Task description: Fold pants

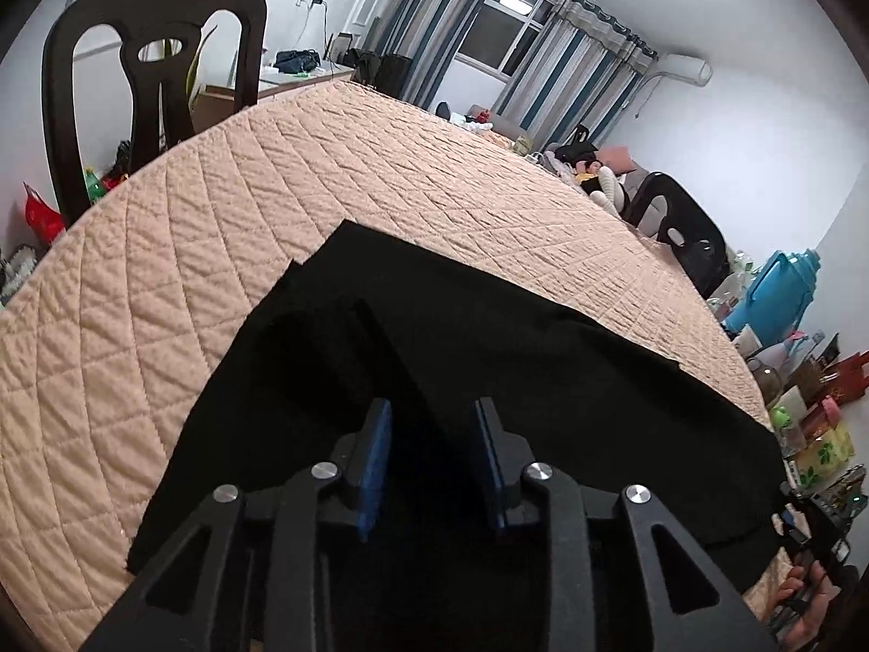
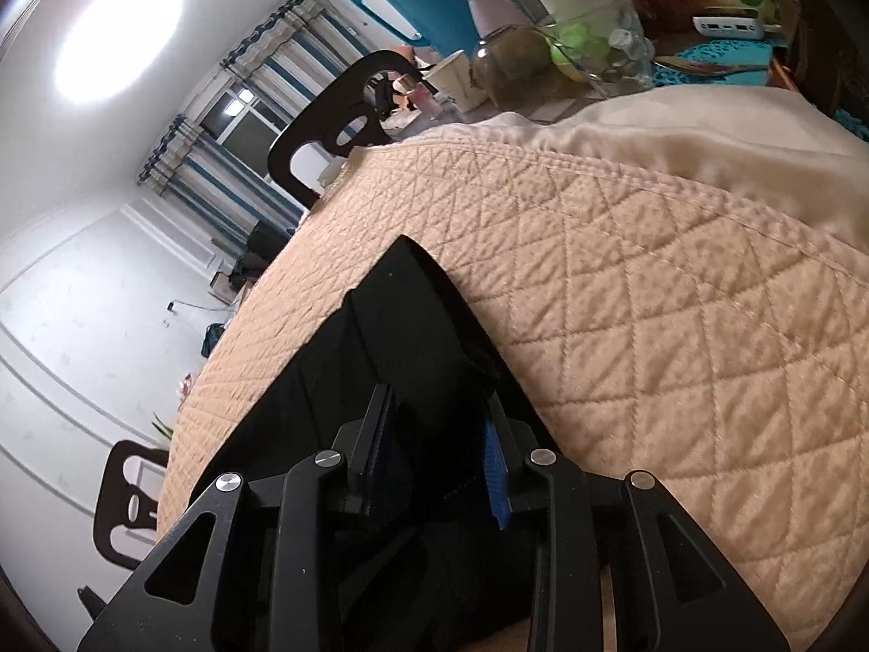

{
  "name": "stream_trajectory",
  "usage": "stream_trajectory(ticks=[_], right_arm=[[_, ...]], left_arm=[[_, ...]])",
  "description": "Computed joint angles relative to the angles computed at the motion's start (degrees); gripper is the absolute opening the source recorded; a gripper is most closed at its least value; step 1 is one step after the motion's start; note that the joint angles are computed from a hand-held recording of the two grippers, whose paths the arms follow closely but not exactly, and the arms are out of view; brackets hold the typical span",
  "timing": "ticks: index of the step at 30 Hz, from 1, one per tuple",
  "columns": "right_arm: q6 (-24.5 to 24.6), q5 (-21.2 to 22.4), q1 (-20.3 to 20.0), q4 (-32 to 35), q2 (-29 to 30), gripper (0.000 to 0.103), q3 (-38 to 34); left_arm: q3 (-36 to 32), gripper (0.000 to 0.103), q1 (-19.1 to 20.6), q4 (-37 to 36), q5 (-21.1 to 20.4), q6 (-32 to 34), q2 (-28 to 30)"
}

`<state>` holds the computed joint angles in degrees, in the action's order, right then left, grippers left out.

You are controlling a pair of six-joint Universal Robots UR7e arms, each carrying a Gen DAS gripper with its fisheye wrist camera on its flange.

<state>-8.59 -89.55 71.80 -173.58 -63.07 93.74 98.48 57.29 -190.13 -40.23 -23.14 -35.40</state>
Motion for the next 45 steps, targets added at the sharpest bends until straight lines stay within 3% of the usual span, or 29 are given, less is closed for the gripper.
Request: stream_trajectory(ticks=[2, 3, 7, 14, 19, 21, 24, 30, 34, 37, 39, 42, 45], right_arm=[[-0.9, -0.8, 0.5, -0.9, 0.4, 0.021, -0.4], [-1.5, -1.3, 0.8, -1.3, 0.6, 0.013, -0.6], [-2.7, -0.1, 1.3, -1.3, 0.1, 0.009, -0.7], [-2.4, 4.8, 2.3, 0.3, -4.6, 0.009, 1.9], [-2.5, 0.0, 1.7, 1.4, -5.5, 0.009, 3.4], [-1.0, -2.0, 0.7, 3.3, -5.2, 0.009, 3.5], [0.7, -1.5, -0.5, 4.2, -5.3, 0.009, 3.7], [-2.6, -1.2, 1.9, 3.1, -7.4, 0.009, 4.7], [-1.9, -4.9, 1.2, 4.5, -6.7, 0.009, 3.9], [1.2, -4.4, -0.6, 7.3, -5.8, 0.009, 2.8], [-0.2, -4.8, 0.2, 6.9, -5.9, 0.009, 2.6], [-2.8, -6.4, 1.6, 6.3, -6.3, 0.009, 2.7], [-2.5, -8.7, 1.2, 6.7, -5.8, 0.010, 3.0]], left_arm=[[-0.8, 0.004, -0.1, 1.8, 1.5, -0.2, 0.4], [-1.2, 0.004, 0.0, 2.2, 1.3, -0.3, 0.6], [-0.3, 0.003, -1.4, -0.5, 3.6, 1.4, 0.2], [6.0, 0.003, -4.8, -7.1, 6.3, 2.2, -3.6], [8.8, 0.003, -4.0, -4.6, 5.8, -3.5, -4.6], [9.6, 0.003, -2.6, -2.4, 3.7, -6.9, -5.3], [9.7, 0.003, -2.5, -2.9, 2.9, -7.1, -5.5], [11.4, 0.002, -5.5, -7.8, 4.9, -3.7, -6.3], [13.1, 0.003, -5.3, -6.1, 4.9, -6.7, -6.6], [13.7, 0.002, -3.7, -3.3, 2.5, -10.4, -7.5], [13.6, 0.001, -4.0, -3.5, 3.1, -9.6, -7.6], [13.5, 0.001, -5.0, -2.1, 7.9, -8.6, -7.4], [14.6, 0.001, -4.1, 0.9, 6.7, -11.7, -8.6]])
